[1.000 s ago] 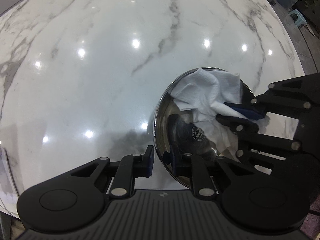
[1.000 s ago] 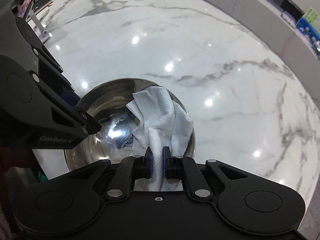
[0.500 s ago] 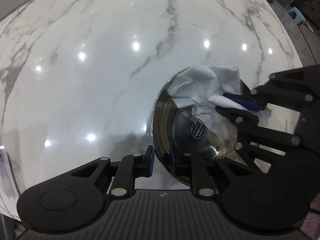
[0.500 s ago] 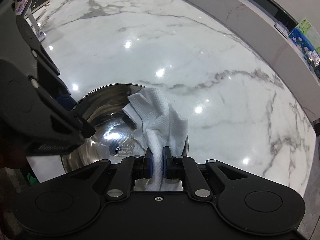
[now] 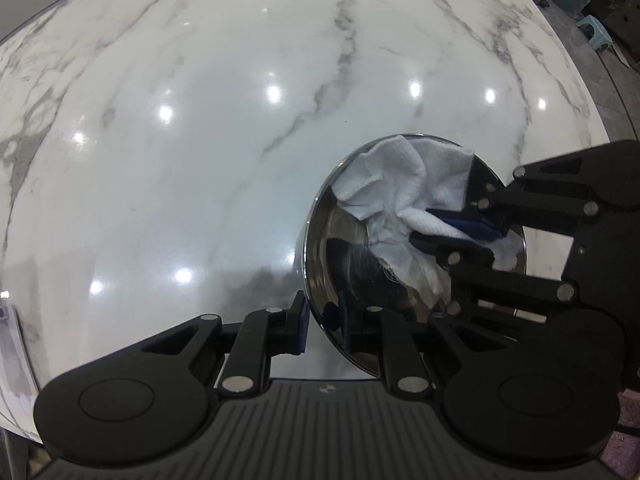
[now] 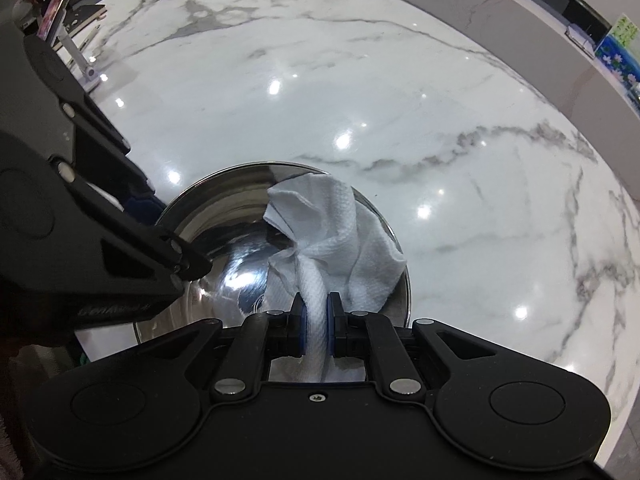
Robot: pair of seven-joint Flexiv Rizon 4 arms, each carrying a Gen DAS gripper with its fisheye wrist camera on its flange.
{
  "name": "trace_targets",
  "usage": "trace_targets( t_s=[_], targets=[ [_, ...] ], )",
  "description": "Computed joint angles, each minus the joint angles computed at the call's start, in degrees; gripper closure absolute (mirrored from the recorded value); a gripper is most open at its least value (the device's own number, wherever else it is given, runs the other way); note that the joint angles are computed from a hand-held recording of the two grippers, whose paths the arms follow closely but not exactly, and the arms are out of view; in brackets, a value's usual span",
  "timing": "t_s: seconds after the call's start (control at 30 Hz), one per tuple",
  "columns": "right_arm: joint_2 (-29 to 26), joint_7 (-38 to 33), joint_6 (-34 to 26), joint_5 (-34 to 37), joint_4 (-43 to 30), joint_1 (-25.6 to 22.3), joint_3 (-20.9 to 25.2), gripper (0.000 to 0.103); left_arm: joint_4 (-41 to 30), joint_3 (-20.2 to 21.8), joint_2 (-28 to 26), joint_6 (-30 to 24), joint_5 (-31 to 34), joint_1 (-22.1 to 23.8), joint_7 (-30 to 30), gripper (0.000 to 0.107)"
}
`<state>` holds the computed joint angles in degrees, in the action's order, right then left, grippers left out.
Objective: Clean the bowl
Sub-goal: 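Scrub the bowl bottom with the cloth while the left tool holds the rim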
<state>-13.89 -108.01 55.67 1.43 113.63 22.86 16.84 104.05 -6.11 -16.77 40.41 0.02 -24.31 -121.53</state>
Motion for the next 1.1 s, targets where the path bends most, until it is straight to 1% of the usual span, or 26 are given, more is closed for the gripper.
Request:
trace_targets(
  t_s=[0.13, 0.2, 0.3, 0.4, 0.43, 0.47, 0.5, 0.53, 0.57, 0.7, 0.73, 0.8, 0.9, 0.97, 1.03, 1.1],
  targets=[
    [0.72, -1.99, -1.95, 0.93, -0.12, -0.47, 0.34, 0.096, 0.09, 0.14, 0.15, 0.12, 0.18, 0.08, -0.34, 0.093],
    [1.35, -2.38, -1.6, -0.62, 0.87, -0.01, 0.03, 0.096, 0.14, 0.16, 0.26, 0.16, 0.29, 0.13, -0.39, 0.093],
    [2.51, -1.26, 0.69, -5.49, 3.53, 1.23, -0.8, 0.096, -0.58, 0.31, -0.01, -0.35, 1.63, -0.17, -0.76, 0.093],
    [2.81, 0.04, 0.78, -7.35, 4.25, 1.72, -0.99, 0.096, -0.93, 0.52, -0.06, -0.42, 2.22, -0.38, -2.11, 0.093],
    [2.74, 0.25, 0.6, -7.15, 4.1, 1.68, -0.94, 0.096, -0.32, 0.33, 0.13, -0.06, 0.93, -0.06, -2.23, 0.091],
    [2.55, 0.27, 0.27, -6.62, 3.71, 1.55, -0.85, 0.096, 1.23, -0.18, 0.53, 1.24, -2.12, 0.7, -1.75, 0.087],
    [2.37, 0.27, -0.19, -5.9, 3.24, 1.37, -0.76, 0.096, 3.12, -0.71, 1.02, 3.15, -5.33, 1.4, -1.06, 0.086],
    [2.25, 0.29, -0.67, -5.13, 2.8, 1.19, -0.67, 0.096, 4.86, -1.14, 1.5, 5.03, -8.04, 1.88, -0.49, 0.08],
    [2.18, 0.29, -1.06, -4.52, 2.46, 1.04, -0.6, 0.096, 6.23, -1.46, 1.98, 6.34, -10.09, 2.18, 0.04, 0.08],
    [2.16, 0.13, -1.79, -3.14, 1.9, 0.73, -0.49, 0.096, 7.24, -1.66, 2.78, 6.15, -11.13, 1.97, 0.7, 0.082],
    [2.21, 0.16, -1.78, -3.05, 1.94, 0.73, -0.49, 0.096, 7.1, -1.57, 2.86, 5.86, -10.61, 1.79, 0.53, 0.088],
    [2.34, 0.35, -1.72, -2.9, 2.07, 0.75, -0.5, 0.096, 6.4, -1.25, 2.77, 5.28, -8.8, 1.32, -0.34, 0.09],
    [2.08, -0.67, -3.99, 0.86, 0.47, -0.03, 0.11, 0.095, 5.22, -0.91, 2.34, 4.36, -6.87, 0.98, -1.61, 0.092],
    [1.54, -2.96, -7.46, 6.44, -2.01, -1.34, 0.88, 0.095, 4.26, -0.68, 2.07, 3.34, -5.4, 0.73, -2.45, 0.094],
    [1.48, -5.1, -10.08, 10.32, -3.57, -2.13, 1.28, 0.094, 3.81, -0.55, 1.86, 3.17, -4.52, 0.61, -3.06, 0.095],
    [1.09, -8.83, -15.96, 16.08, -6.43, -3.54, 1.78, 0.094, 3.61, -0.55, 1.68, 3.25, -4.2, 0.63, -3.15, 0.095]
  ],
)
